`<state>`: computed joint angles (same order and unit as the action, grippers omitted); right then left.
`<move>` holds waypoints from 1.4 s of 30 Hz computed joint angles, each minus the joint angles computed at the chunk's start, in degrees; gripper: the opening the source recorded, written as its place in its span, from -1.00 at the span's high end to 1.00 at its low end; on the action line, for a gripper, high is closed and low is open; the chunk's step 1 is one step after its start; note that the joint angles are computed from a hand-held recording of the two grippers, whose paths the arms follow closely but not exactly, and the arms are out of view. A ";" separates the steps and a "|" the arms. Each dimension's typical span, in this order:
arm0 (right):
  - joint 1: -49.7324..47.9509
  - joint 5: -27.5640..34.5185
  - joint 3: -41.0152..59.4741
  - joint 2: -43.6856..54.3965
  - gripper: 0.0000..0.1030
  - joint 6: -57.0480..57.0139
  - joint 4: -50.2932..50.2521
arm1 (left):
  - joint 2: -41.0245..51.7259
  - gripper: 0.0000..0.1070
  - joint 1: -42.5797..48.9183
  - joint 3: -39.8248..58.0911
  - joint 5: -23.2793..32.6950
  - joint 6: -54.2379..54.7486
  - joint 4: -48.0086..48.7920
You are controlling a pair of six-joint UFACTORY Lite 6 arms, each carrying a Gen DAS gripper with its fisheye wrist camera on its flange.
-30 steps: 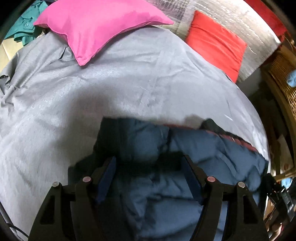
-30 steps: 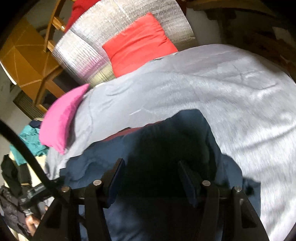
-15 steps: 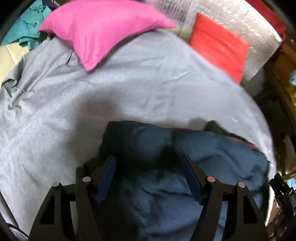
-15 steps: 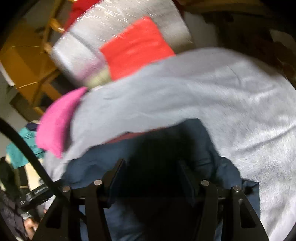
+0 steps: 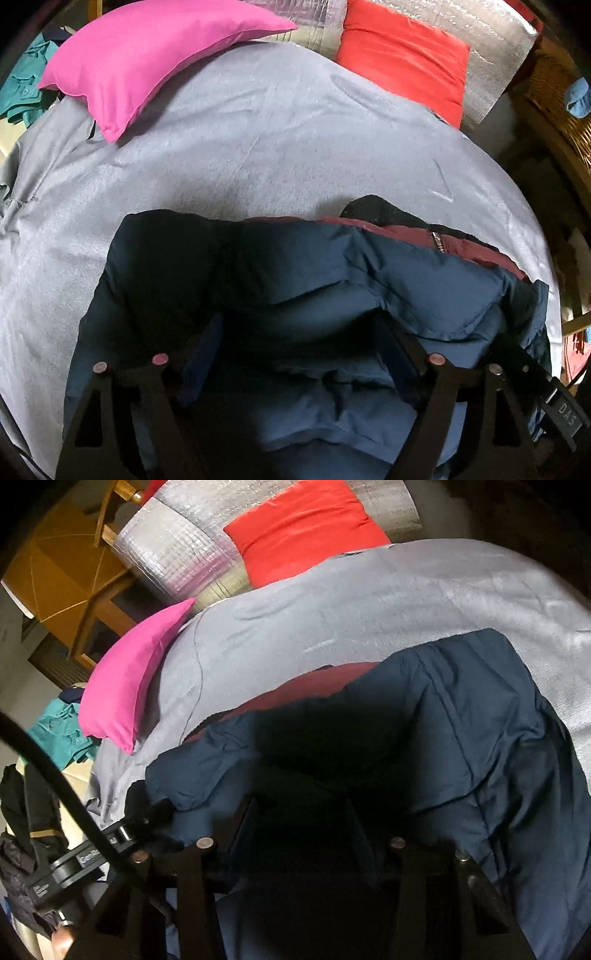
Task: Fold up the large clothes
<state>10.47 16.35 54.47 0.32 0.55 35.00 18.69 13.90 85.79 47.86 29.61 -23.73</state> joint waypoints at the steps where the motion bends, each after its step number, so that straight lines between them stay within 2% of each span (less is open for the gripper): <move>1: -0.50 0.22 -0.58 -0.89 -0.02 -1.52 1.47 | -0.07 -0.58 0.27 0.33 0.61 -0.02 -0.19; 5: -1.85 1.96 -4.69 -8.66 -0.02 -0.89 0.72 | -0.94 -0.57 1.63 0.94 2.07 0.59 -0.55; 10: -4.83 7.79 -13.24 -26.70 -0.03 9.47 -13.28 | -10.24 -0.57 8.33 -5.30 0.65 6.12 -1.31; 16: -9.93 20.02 -25.22 -47.79 -0.03 10.23 -13.38 | -17.78 -0.57 19.00 -13.74 -3.56 16.91 -2.22; 18: -11.43 22.51 -27.07 -49.83 -0.08 8.63 -11.18 | -18.87 -0.57 22.35 -17.22 -4.69 20.56 -2.16; 20: -8.22 23.30 -28.99 -51.83 -0.10 14.18 -15.40 | -18.10 -0.57 23.98 -20.04 -4.89 21.87 0.22; 23: 2.28 23.91 -29.98 -56.73 -0.10 31.99 -29.46 | -16.95 -0.58 27.62 -21.15 -2.26 26.66 -2.07; 26: 12.20 26.20 -33.08 -67.98 -0.11 49.84 -39.37 | -21.90 -0.58 34.88 -23.96 0.37 37.82 -9.04; 29: 29.36 31.05 -33.46 -74.27 -0.11 67.77 -54.72 | -27.00 -0.57 43.94 -28.72 5.88 49.32 -15.79; 31: 41.35 32.87 -31.99 -72.23 -0.10 79.20 -63.65 | -29.58 -0.57 48.26 -31.65 10.54 55.94 -17.84; 34: 55.49 34.52 -30.12 -61.81 -0.09 95.56 -75.04 | -34.72 -0.57 48.43 -36.68 10.72 58.80 -19.46; 36: 54.03 29.18 -30.61 -53.43 -0.09 98.22 -73.99 | -37.42 -0.58 45.37 -39.78 8.53 57.30 -17.17; 38: 48.29 22.63 -29.45 -43.10 -0.08 94.13 -69.69 | -40.17 -0.66 39.28 -45.03 -0.36 53.65 -13.88; 39: 48.41 22.96 -27.71 -39.72 -0.08 93.59 -70.15 | -42.16 -0.70 36.96 -47.66 -4.31 52.93 -13.25; 40: 49.83 24.69 -26.37 -38.53 -0.09 94.56 -71.07 | -43.54 -0.71 35.84 -48.83 -5.95 52.70 -13.11; 42: 50.02 25.27 -26.67 -40.08 -0.10 94.55 -71.11 | -45.76 -0.70 35.88 -49.97 -6.43 53.64 -13.50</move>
<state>60.49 41.61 27.80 -39.75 95.10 -36.11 -27.06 49.78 35.81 41.43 83.25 -37.23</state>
